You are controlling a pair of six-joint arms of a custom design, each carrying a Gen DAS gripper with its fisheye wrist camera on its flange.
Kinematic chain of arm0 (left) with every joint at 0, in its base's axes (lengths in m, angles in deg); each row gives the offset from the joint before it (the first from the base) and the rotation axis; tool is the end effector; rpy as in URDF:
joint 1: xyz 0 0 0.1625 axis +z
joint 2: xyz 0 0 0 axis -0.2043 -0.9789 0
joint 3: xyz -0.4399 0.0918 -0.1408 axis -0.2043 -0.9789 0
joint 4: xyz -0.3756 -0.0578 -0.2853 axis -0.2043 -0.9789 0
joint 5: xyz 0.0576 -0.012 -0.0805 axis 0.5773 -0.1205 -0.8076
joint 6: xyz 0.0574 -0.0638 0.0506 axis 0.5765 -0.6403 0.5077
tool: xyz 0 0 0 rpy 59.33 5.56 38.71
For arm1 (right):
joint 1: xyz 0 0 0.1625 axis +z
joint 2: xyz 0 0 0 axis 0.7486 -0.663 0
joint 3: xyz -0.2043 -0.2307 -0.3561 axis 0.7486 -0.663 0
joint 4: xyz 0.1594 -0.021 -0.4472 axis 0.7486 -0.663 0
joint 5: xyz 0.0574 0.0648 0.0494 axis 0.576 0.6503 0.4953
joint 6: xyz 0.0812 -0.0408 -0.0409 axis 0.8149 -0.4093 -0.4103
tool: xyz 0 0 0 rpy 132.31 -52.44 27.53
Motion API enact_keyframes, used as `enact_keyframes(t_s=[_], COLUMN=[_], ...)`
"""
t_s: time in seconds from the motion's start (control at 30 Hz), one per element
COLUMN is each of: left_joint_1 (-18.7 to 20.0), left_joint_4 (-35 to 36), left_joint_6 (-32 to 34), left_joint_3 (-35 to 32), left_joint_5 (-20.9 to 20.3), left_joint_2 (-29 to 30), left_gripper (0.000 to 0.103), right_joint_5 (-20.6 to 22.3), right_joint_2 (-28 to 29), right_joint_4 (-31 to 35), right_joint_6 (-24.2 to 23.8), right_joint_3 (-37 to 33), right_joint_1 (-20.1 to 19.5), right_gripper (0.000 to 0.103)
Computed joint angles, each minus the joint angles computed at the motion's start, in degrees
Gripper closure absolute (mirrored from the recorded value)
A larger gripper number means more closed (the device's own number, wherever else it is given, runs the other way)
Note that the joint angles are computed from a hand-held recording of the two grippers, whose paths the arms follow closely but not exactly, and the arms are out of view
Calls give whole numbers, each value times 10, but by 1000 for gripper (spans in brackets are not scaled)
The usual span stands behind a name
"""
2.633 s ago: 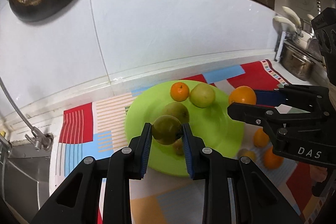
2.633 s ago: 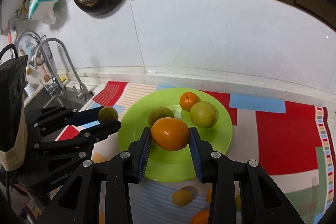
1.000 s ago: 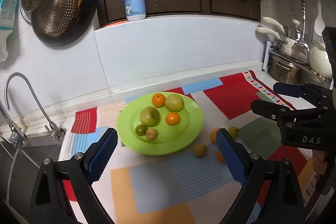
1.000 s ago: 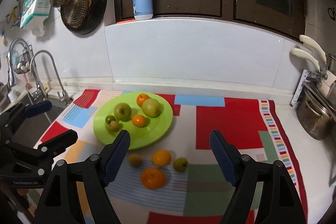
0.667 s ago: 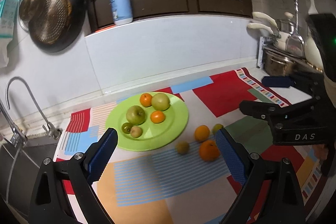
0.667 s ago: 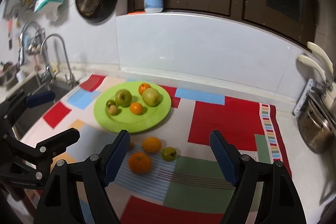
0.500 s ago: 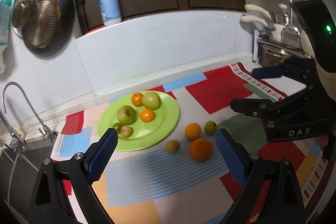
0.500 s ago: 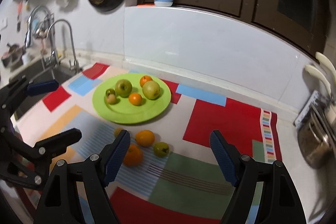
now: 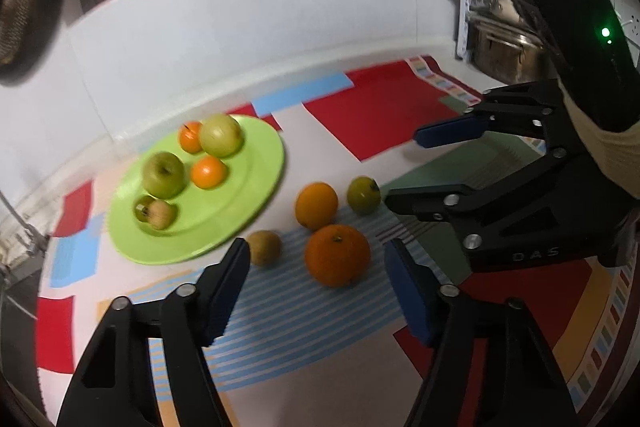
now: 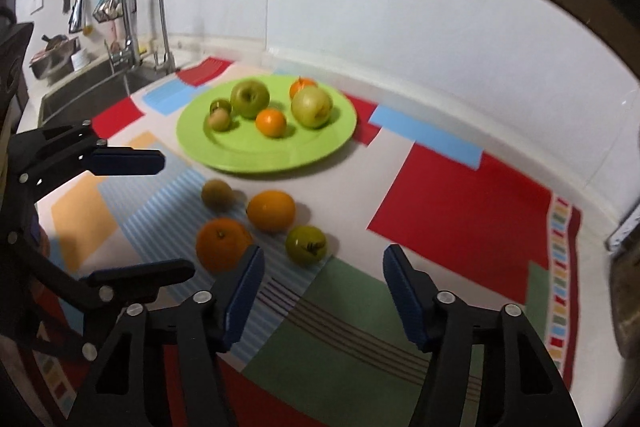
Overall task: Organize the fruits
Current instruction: 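Withdraw both grippers from the plate toward the remaining fruits, then grasp the large orange with the left gripper while the right gripper grasps the green fruit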
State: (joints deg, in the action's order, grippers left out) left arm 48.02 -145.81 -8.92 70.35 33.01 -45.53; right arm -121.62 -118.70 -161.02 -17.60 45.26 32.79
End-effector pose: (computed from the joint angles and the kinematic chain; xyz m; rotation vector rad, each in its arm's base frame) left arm -0.4442 -0.6014 -0.0769 0.3950 2.1113 -0.8690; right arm 0.0195 -0.7108 0.3415 1.6028 -2.2622 0.3767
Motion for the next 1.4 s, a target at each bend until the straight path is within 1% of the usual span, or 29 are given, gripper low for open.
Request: enact_keyframes(t_s=[0.03, 0.13, 0.3, 0.43, 0.5, 0.57, 0.63, 0.87, 1.17, 1.23, 1.4], left_joint_1=[5, 15, 30, 38, 40, 41, 39, 27, -2, -10, -28], left_joint_4=[-6, -18, -29, -44, -58, -67, -63, -72, -67, -67, -43], left_joint_6=[7, 21, 25, 25, 30, 37, 35, 29, -16, -30, -70], left_joint_3=[-2, -7, -11, -8, -6, -6, -5, 6, 35, 45, 65], left_joint_5=[-16, -42, -74, -93, -103, -107, -103, -86, -46, -36, -5], left_joint_2=[1, 4, 5, 3, 1, 3, 3, -4, -28, -36, -56], left_gripper=[39, 40, 47, 52, 58, 61, 61, 61, 61, 61, 61], right_joint_5=[-4, -16, -25, -34, -37, -35, -34, -29, 13, 22, 44], right_joint_2=[3, 21, 41, 53, 58, 60, 60, 48, -1, -15, -43], right_joint_4=[0, 20, 39, 51, 57, 60, 61, 54, 18, 10, -12], right_joint_6=[0, 7, 13, 24, 29, 32, 31, 46, 85, 105, 133], right_joint_3=[-1, -16, -32, -40, -43, -44, -45, -33, 6, 16, 43], right_joint_1=[0, 0, 1, 4, 5, 6, 6, 3, -1, -1, 1], right_gripper=[45, 50, 55, 60, 63, 66, 72, 72, 72, 72, 72])
